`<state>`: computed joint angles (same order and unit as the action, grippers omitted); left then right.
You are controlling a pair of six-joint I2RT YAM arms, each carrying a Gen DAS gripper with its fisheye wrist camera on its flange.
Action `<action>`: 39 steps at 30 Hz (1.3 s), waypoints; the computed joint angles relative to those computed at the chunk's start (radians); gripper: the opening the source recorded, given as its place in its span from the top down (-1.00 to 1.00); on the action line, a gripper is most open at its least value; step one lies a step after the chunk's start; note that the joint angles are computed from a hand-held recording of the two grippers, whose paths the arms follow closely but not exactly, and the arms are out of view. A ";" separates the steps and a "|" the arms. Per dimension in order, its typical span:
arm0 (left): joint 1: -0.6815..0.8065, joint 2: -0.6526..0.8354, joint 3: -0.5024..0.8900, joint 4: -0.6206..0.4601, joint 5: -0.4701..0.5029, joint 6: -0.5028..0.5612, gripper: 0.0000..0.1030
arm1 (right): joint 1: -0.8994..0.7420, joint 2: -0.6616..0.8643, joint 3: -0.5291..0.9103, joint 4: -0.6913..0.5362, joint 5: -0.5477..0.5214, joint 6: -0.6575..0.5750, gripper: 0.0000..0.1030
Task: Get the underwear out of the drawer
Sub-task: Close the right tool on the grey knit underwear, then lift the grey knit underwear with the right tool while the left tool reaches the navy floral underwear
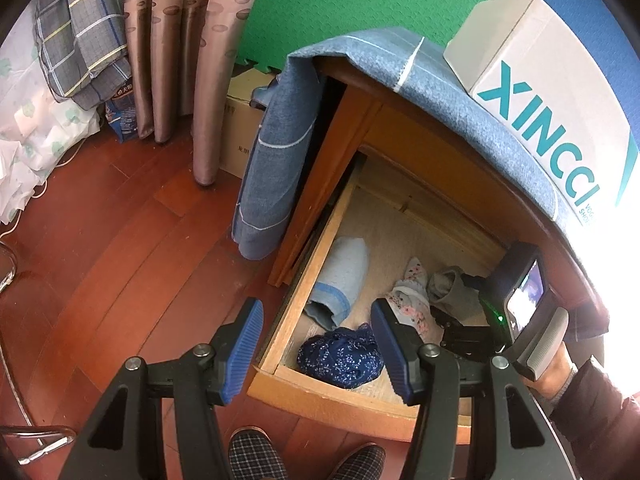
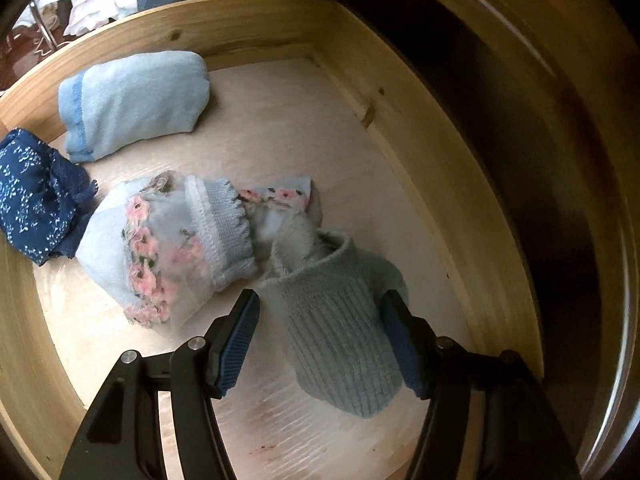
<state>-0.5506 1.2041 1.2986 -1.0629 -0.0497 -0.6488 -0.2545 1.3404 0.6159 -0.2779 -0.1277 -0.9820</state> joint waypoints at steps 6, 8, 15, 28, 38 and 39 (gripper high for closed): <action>0.002 -0.001 0.000 -0.001 0.001 -0.001 -0.12 | -0.072 0.025 0.032 -0.056 -0.027 -0.042 0.05; 0.000 0.003 0.003 -0.003 -0.001 0.000 -0.12 | -0.104 0.031 0.054 -0.103 -0.035 -0.060 0.17; -0.001 0.007 0.008 -0.008 0.002 0.002 -0.12 | -0.260 0.055 0.124 -0.294 -0.041 -0.156 0.27; 0.005 0.083 0.085 -0.069 0.123 0.120 -0.12 | -0.456 0.160 0.221 -0.499 0.062 -0.149 0.41; 0.010 0.274 0.262 -0.235 0.181 0.434 -0.12 | -0.601 0.364 0.465 -0.730 -0.008 -0.005 0.54; 0.014 0.296 0.279 -0.254 0.207 0.456 -0.12 | -0.605 0.372 0.470 -0.731 -0.010 0.004 0.54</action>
<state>-0.5362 1.5003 1.5779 -1.3167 0.1573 -0.1931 -0.8595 1.7128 1.0856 -1.0087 -0.1375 -0.9784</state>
